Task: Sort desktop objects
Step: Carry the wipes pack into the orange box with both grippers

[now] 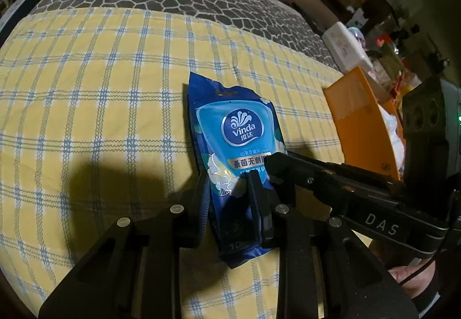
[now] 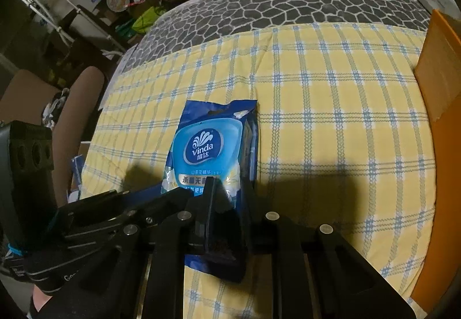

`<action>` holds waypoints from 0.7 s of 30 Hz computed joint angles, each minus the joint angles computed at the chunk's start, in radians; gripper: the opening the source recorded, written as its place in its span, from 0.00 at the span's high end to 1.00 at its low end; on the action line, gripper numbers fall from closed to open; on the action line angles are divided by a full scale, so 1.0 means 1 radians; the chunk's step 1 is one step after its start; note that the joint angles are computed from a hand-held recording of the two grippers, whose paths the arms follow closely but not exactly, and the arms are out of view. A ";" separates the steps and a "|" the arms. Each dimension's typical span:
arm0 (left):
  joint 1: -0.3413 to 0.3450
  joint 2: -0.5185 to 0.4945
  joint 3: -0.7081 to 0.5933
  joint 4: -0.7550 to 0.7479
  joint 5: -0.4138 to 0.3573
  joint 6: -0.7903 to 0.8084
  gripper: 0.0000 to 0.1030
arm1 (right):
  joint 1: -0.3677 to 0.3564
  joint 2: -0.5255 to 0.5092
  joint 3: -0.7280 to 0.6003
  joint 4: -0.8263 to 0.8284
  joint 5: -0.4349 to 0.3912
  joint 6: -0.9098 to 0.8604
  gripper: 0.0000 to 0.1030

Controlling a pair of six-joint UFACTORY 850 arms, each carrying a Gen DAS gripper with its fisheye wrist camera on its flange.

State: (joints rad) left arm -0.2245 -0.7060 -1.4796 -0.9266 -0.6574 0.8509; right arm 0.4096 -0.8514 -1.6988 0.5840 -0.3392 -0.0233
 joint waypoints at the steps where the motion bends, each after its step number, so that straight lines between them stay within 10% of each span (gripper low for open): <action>1: -0.001 0.005 0.002 -0.002 0.002 -0.002 0.77 | -0.002 0.007 0.007 0.018 0.001 -0.017 0.84; 21: -0.102 0.119 -0.003 -0.049 -0.023 -0.031 0.79 | -0.071 0.263 0.221 0.034 0.053 -0.112 0.84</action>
